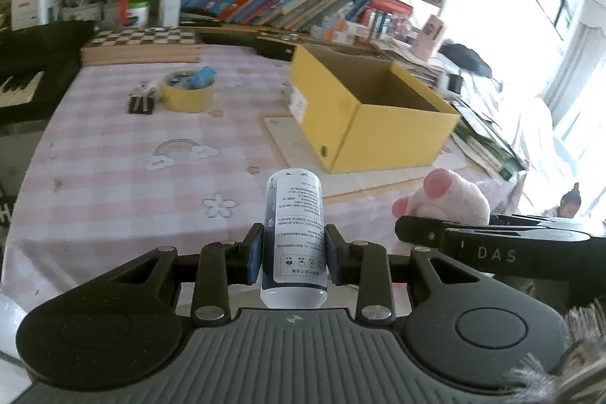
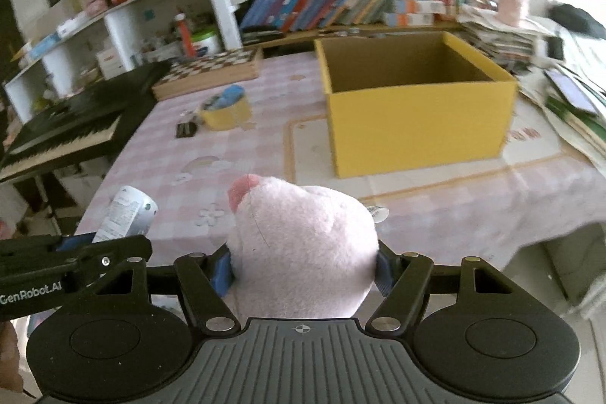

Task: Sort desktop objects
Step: 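Lift and carry the pig and bottle with both tools toward the yellow box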

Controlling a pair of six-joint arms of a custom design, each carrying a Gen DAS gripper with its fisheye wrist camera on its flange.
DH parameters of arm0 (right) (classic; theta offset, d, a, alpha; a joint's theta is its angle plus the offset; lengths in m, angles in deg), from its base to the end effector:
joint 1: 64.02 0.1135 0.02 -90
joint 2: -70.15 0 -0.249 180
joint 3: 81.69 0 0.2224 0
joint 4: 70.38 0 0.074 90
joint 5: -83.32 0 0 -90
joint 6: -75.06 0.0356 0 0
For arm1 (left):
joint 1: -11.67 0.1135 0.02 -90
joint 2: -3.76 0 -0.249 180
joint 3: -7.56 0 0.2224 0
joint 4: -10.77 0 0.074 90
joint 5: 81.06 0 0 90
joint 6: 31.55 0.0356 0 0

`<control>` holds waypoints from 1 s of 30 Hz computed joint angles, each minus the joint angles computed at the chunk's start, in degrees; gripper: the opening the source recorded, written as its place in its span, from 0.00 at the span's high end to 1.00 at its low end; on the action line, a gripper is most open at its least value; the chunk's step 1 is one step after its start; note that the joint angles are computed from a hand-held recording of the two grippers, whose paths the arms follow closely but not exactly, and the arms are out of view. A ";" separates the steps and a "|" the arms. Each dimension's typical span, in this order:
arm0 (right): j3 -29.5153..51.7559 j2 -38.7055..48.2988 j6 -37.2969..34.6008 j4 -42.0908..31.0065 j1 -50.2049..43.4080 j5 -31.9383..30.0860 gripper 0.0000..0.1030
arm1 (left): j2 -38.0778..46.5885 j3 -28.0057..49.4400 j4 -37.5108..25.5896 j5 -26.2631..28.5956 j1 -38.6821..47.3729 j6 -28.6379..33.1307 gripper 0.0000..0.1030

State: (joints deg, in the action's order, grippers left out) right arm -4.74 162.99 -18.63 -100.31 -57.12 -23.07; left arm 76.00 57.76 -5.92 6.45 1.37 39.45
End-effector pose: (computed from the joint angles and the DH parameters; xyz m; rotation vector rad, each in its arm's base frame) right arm 0.3181 0.0486 0.2237 -0.3544 2.3321 0.3658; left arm 0.2321 -0.0406 0.1986 -0.1945 2.2474 -0.2263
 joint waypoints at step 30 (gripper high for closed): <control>-1.32 -1.55 0.85 -0.65 -10.16 1.74 0.32 | 14.70 10.71 3.70 4.67 -7.80 3.06 0.70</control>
